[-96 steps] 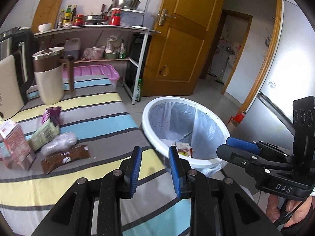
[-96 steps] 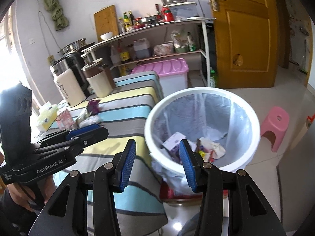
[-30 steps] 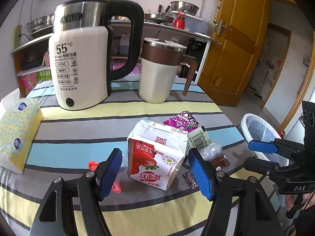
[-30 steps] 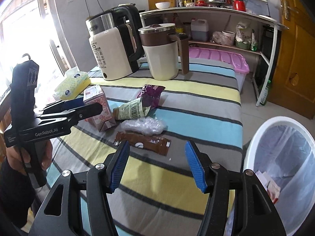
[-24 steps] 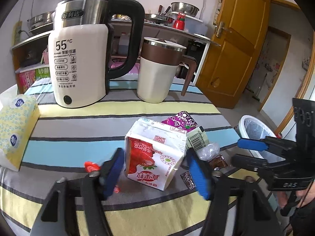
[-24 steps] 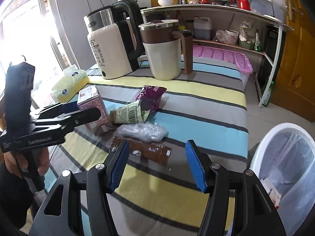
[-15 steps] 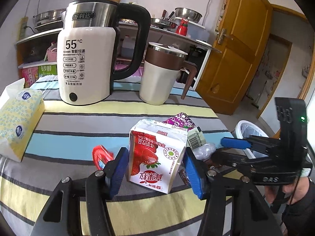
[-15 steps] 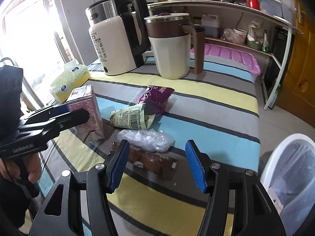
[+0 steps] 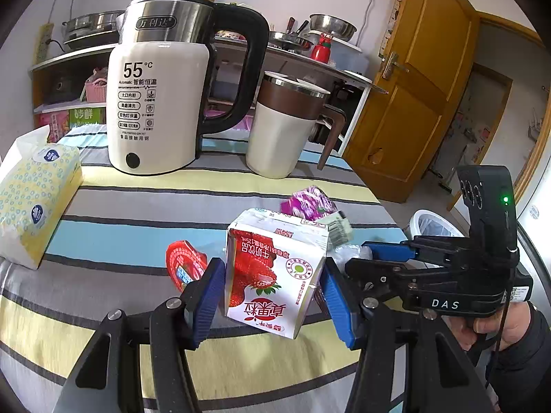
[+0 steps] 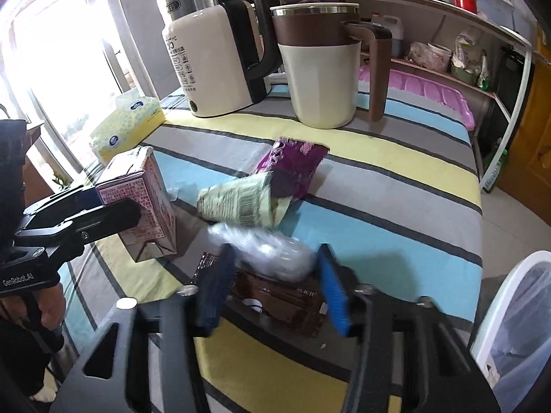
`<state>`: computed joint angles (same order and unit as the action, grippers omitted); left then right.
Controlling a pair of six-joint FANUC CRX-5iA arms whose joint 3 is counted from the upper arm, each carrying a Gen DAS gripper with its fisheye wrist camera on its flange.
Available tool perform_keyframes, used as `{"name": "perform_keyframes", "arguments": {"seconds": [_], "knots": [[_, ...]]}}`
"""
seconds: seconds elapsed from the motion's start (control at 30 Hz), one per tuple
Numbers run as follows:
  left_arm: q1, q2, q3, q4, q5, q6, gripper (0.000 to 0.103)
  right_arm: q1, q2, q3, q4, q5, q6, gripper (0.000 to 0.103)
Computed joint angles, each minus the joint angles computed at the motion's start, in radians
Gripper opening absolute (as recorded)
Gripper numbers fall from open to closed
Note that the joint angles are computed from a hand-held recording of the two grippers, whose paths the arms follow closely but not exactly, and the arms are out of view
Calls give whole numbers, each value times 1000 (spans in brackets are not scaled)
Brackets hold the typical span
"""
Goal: Collect trash
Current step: 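Grasp the white-and-red drink carton with the left tool while the right tool grasps the clear plastic bag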
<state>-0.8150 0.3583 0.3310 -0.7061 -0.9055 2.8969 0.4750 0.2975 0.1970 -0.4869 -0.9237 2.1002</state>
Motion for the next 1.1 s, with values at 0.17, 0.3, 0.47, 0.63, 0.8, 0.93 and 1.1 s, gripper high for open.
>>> {"name": "perform_keyframes", "arguments": {"seconds": [0.17,0.3,0.47,0.63,0.8,0.93,1.1], "knots": [[-10,3,7,-4,-12,5,57,3,-31,-37,4,19,5,33],[-21,6,18,-10,-25,9,57,-5,-65,-70,-15,32,14,31],[-42,17,44,-24,-50,14,57,-29,-122,-119,-49,54,11,31],[-71,34,83,-41,-80,15,57,-50,-175,-165,-64,76,-9,31],[-101,57,130,-53,-110,15,57,-76,-237,-220,-72,99,-25,31],[-121,80,174,-57,-135,5,57,-95,-281,-257,-78,112,-34,31],[-139,106,221,-48,-142,-23,57,-125,-325,-293,-91,122,-37,31]]}}
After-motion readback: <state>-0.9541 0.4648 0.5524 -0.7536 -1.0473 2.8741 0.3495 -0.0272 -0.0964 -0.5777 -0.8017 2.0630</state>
